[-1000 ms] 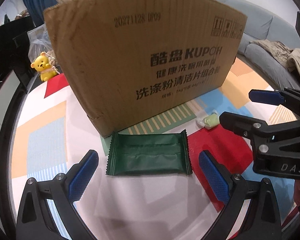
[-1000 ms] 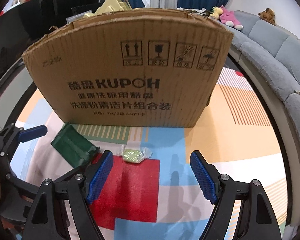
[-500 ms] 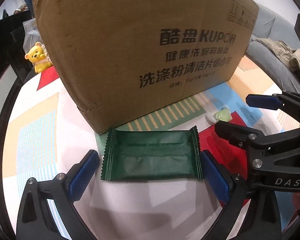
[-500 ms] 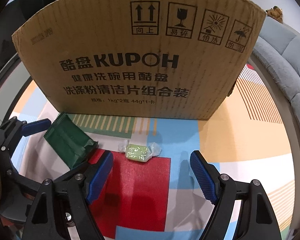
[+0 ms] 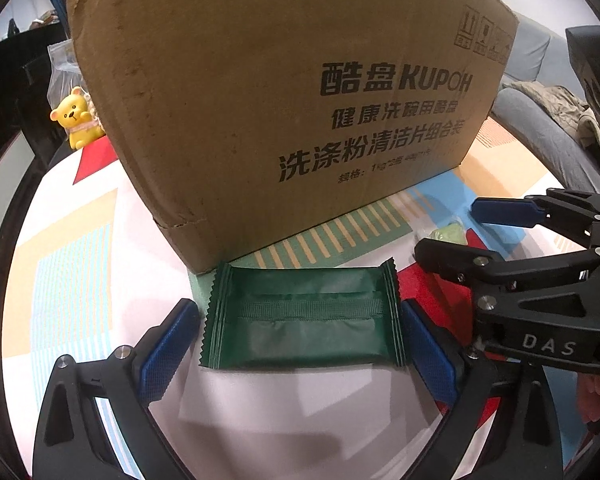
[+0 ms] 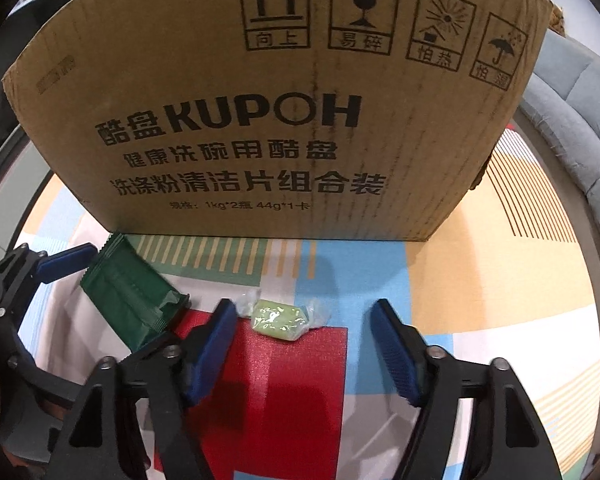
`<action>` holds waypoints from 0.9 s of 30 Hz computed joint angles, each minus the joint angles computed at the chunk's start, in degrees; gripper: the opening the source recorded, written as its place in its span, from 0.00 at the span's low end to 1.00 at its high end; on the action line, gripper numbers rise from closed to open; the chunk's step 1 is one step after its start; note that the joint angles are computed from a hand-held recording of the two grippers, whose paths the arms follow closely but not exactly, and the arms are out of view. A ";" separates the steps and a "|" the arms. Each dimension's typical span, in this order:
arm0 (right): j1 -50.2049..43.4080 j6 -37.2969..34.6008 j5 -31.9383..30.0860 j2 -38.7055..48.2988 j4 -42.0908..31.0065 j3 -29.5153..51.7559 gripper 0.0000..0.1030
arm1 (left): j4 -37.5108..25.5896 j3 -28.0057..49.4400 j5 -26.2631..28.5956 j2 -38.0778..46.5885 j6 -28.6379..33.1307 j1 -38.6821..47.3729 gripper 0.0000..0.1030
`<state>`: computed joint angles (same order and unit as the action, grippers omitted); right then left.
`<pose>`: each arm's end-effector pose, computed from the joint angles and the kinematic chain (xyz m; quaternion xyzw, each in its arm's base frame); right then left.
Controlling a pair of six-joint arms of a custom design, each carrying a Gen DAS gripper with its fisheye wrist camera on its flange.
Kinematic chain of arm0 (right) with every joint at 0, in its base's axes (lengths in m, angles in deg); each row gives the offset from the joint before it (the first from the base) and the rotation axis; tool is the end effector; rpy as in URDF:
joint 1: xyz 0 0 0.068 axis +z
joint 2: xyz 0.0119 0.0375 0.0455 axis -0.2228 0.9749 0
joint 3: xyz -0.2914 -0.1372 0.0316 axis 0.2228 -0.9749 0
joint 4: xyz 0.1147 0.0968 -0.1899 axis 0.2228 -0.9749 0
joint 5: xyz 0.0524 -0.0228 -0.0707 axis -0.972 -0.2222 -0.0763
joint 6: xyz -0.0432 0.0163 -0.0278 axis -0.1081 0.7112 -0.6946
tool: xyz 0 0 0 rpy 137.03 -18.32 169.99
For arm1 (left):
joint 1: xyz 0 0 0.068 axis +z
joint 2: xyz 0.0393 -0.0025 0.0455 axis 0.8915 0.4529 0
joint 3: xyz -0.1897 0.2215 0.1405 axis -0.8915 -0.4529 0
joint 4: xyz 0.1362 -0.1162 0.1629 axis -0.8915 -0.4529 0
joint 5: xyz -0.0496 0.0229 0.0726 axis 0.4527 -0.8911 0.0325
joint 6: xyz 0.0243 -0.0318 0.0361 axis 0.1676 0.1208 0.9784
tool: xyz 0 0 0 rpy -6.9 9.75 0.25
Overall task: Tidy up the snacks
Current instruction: 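Close the left tool on the dark green pack while the right tool grips the pale green item, then lift the dark green pack and pale green item over the box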
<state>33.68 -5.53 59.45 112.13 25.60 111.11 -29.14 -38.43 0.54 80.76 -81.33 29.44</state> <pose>0.2470 0.2485 0.1058 -0.1385 0.9518 0.0555 0.2678 0.1995 -0.1243 0.1013 0.1079 0.9472 -0.0386 0.2995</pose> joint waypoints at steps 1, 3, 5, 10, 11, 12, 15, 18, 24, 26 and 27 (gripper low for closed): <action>-0.06 -0.40 0.14 0.38 0.00 0.39 0.58 | 0.21 -0.31 0.01 -0.18 0.03 -0.05 0.95; 0.65 -0.10 0.61 0.72 0.32 0.49 0.48 | 0.77 -1.02 -0.09 -0.60 -0.01 -0.24 0.92; 0.90 0.06 0.80 0.97 0.56 0.65 0.40 | 1.22 -1.74 -0.40 -1.14 -0.20 -0.55 0.88; 1.47 0.08 0.93 0.89 1.56 0.04 0.28 | 1.90 -3.07 -1.75 -2.24 -0.53 -1.43 0.82; 1.61 0.10 1.01 0.44 1.67 -0.41 0.28 | 1.77 -3.09 -2.00 -2.44 -0.50 -1.59 0.80; 1.79 0.24 1.07 0.13 1.73 -0.72 0.28 | 1.81 -3.30 -2.29 -2.69 -0.40 -1.81 0.79; 2.18 0.45 1.10 -0.21 2.20 -1.44 0.28 | 1.76 -3.94 -3.72 -3.13 -1.81 -3.76 0.76; 2.56 0.98 1.34 -0.44 2.75 -1.99 0.27 | 1.01 -3.65 -4.84 -3.26 -3.40 -5.10 0.71; 2.75 0.95 1.83 -2.49 3.41 -3.81 0.27 | -0.54 -3.89 -5.77 -4.96 -4.86 -6.09 0.67; 2.84 1.07 1.91 -3.22 3.67 -4.54 0.27 | -1.43 -3.74 -6.37 -5.65 -5.42 -6.56 0.67; 2.84 1.05 1.92 -3.54 3.84 -4.90 0.27 | -1.88 -3.75 -6.64 -6.15 -5.67 -6.82 0.66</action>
